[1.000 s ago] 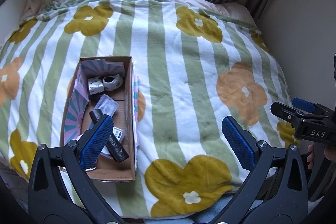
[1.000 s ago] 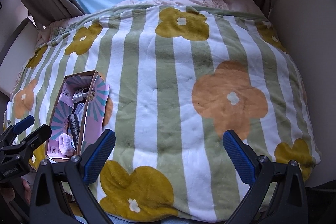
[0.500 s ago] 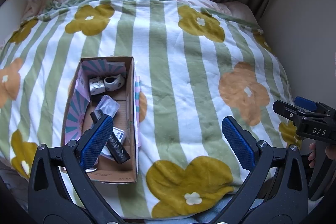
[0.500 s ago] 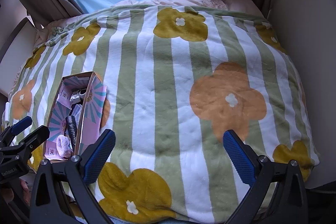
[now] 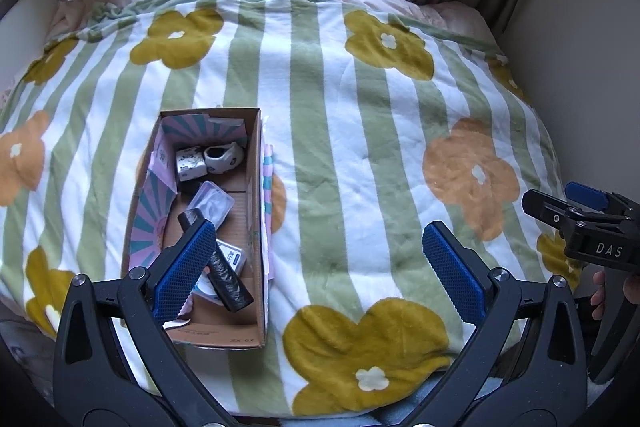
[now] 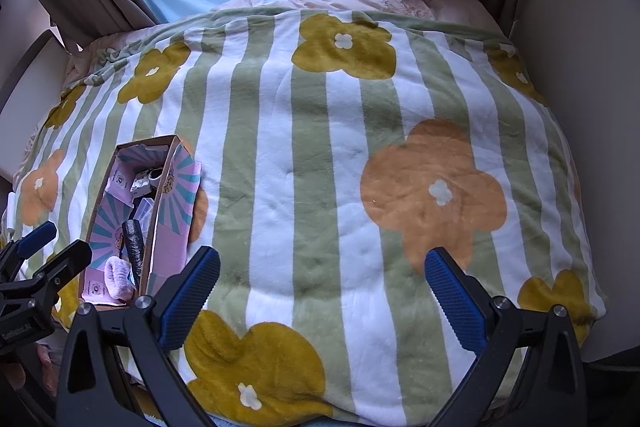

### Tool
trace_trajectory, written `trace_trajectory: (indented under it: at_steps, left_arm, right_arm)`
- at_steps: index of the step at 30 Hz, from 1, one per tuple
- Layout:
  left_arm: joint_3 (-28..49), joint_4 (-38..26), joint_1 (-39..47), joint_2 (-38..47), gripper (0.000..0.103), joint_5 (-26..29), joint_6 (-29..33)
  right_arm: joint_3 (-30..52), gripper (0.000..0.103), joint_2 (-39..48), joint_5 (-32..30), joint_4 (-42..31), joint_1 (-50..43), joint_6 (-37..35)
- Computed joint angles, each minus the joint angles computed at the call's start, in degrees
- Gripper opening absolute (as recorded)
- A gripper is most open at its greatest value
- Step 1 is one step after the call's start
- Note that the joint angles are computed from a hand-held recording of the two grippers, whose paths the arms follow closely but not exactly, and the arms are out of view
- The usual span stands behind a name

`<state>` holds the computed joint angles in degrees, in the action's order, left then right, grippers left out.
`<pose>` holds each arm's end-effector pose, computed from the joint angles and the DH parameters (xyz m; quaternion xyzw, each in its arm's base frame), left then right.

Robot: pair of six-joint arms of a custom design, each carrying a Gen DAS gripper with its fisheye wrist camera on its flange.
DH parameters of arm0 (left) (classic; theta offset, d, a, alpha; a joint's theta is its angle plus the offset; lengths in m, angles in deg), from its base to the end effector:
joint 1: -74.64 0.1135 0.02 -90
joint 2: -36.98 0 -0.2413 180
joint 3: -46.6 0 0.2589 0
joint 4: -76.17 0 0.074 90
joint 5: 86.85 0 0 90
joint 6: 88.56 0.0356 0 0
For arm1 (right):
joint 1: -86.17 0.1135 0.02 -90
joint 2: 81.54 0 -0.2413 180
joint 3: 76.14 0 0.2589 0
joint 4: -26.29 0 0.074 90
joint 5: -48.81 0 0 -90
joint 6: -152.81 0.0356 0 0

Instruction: Organize objects

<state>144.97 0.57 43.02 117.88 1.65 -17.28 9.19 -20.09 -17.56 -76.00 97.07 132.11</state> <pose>0.2446 -0.1495 0.3364 0.1044 0.9558 -0.1054 0.2538 0.1626 0.0168 0.3258 0.4931 0.8400 -0.0922 0.2068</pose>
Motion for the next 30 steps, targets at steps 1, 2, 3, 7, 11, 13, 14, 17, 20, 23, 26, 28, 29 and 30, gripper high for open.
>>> trace_trajectory:
  at_steps: [1, 2, 3, 7, 11, 13, 14, 17, 20, 23, 26, 28, 29, 30]
  left_arm:
    - [0.1, 0.0, -0.2, 0.0, 0.103, -0.4, -0.2]
    - [0.0, -0.1, -0.2, 0.0, 0.103, -0.7, 0.1]
    - [0.6, -0.4, -0.8, 0.4, 0.103, -1.5, -0.5]
    - [0.3, 0.0, -0.5, 0.1, 0.103, -0.2, -1.1]
    - [0.6, -0.6, -0.7, 0.6, 0.103, -1.4, -1.1]
    - [0.7, -0.5, -0.7, 0.8, 0.103, -1.4, -1.3]
    - [0.6, -0.3, -0.6, 0.8, 0.103, -1.0, -1.3]
    - [0.9, -0.2, -1.0, 1.0, 0.103, -1.7, -1.7]
    - [1.4, -0.2, -1.8, 1.0, 0.103, -4.2, -1.8]
    - [1.8, 0.3, -1.8, 0.7, 0.103, -4.5, -2.5]
    - [2.4, 0.0, -1.9, 0.9, 0.103, -5.7, -3.8]
    - [2.3, 0.1, -1.5, 0.8, 0.103, -4.9, -4.0]
    - [1.8, 0.7, -1.3, 0.3, 0.103, -4.5, -4.0]
    - [1.4, 1.3, -1.5, -0.2, 0.103, -4.8, -4.1]
  right_arm:
    - [-0.1, 0.102, -0.1, 0.0, 0.1, 0.0, -0.1]
    - [0.0, 0.102, 0.0, 0.0, 0.1, -0.1, -0.1]
    - [-0.2, 0.102, -0.2, -0.1, 0.2, -0.3, -0.3]
    - [-0.4, 0.102, -0.3, -0.2, 0.4, -0.7, -0.8]
    - [-0.6, 0.102, -0.5, -0.3, 0.7, -1.2, -1.4]
    - [-0.6, 0.102, -0.5, -0.3, 0.7, -1.2, -1.4]
    - [-0.6, 0.102, -0.6, -0.3, 0.7, -1.2, -1.4]
    - [-0.6, 0.102, -0.6, -0.3, 0.7, -1.4, -1.7]
    - [-1.0, 0.102, -0.9, -0.4, 1.0, -2.1, -2.6]
    - [-1.1, 0.102, -1.0, -0.4, 1.2, -2.6, -3.1]
    - [-1.2, 0.102, -1.1, -0.6, 1.9, -4.2, -5.1]
    - [-0.9, 0.102, -1.0, -0.5, 1.9, -4.4, -5.2]
    - [-0.6, 0.102, -0.7, -0.4, 1.9, -4.3, -5.2]
    - [-0.4, 0.102, -0.5, -0.2, 1.7, -4.2, -5.1]
